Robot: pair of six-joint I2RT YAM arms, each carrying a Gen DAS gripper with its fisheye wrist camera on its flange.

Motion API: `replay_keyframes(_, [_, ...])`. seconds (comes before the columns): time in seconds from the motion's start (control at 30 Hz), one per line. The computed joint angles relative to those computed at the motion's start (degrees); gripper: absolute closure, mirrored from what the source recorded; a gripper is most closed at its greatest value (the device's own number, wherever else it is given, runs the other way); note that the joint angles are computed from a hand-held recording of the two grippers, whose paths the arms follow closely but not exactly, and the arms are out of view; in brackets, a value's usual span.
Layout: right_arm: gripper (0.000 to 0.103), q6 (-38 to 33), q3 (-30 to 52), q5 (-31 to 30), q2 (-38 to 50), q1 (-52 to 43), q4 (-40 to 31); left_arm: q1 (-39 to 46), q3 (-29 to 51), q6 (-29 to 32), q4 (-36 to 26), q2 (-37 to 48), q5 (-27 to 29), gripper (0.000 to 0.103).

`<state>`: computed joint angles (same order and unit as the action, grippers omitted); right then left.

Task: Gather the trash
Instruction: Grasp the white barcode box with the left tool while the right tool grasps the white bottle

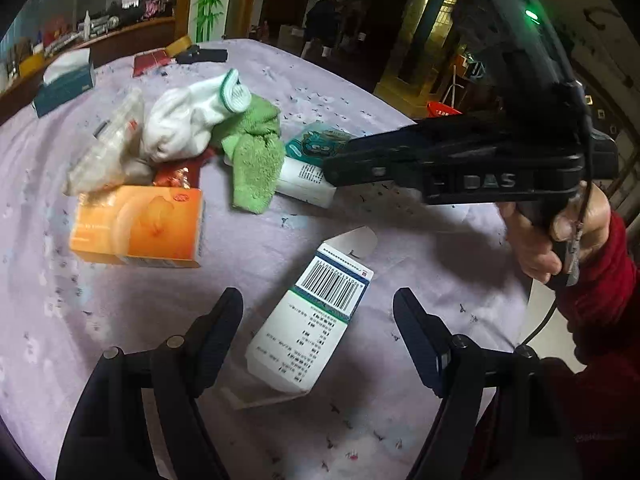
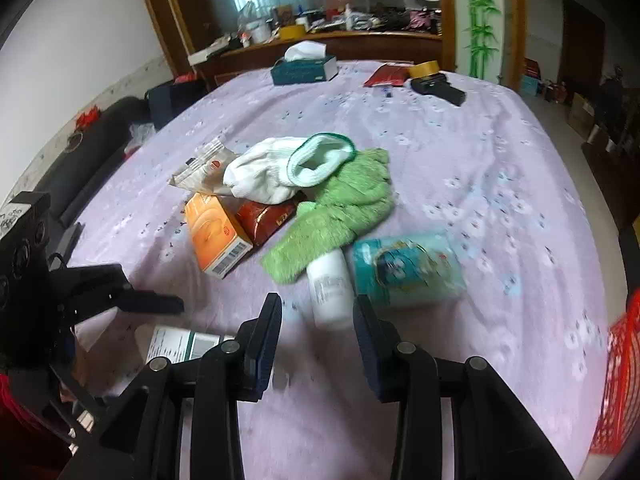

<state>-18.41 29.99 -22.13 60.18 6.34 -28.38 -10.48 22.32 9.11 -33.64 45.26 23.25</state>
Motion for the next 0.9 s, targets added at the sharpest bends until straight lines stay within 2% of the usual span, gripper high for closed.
replay_keyframes(0.07, [0.063,1.0,0.7,2.4,3.9,1.9,2.5,-2.4,-0.9,-1.5,0.7,-1.0,-1.1,0.033])
replay_keyframes(0.1, [0.063,1.0,1.0,3.1,5.6,2.5,3.5,-3.4,-1.2,-2.4,0.9,-1.2,-1.6,0.044])
replay_keyframes(0.13, [0.065,1.1,1.2,3.8,7.1,3.2,4.5,-5.0,-1.7,-4.3,1.5,-1.2,-3.0,0.062])
replay_keyframes(0.17, [0.067,1.0,1.5,4.2,8.2,3.7,5.1,-5.7,-2.0,-5.7,1.8,-0.7,-3.8,0.064])
replay_keyframes(0.33, [0.07,1.4,3.2,7.2,12.7,7.0,7.4,-8.1,-3.6,-13.4,2.1,-4.7,-9.0,0.065])
replay_keyframes(0.47, [0.07,3.2,4.4,10.1,16.7,10.4,9.5,-8.9,-3.6,-17.2,3.4,-3.4,-10.8,0.065])
replay_keyframes(0.57, [0.071,4.2,3.2,10.6,16.3,10.8,10.7,-10.0,-4.2,-20.5,4.3,-3.8,-12.5,0.065])
replay_keyframes(0.63, [0.071,3.8,1.3,9.3,12.8,9.1,9.6,-10.3,-5.0,-21.8,4.0,-5.9,-14.3,0.066])
replay_keyframes(0.7, [0.071,2.8,-0.7,7.4,8.4,6.9,7.8,-12.9,-6.0,-24.7,3.0,-9.6,-18.5,0.066])
replay_keyframes(0.9, [0.071,-3.6,-6.8,-0.8,-10.4,-5.6,-3.7,-17.4,-7.0,-32.0,0.6,-17.3,-26.8,0.07])
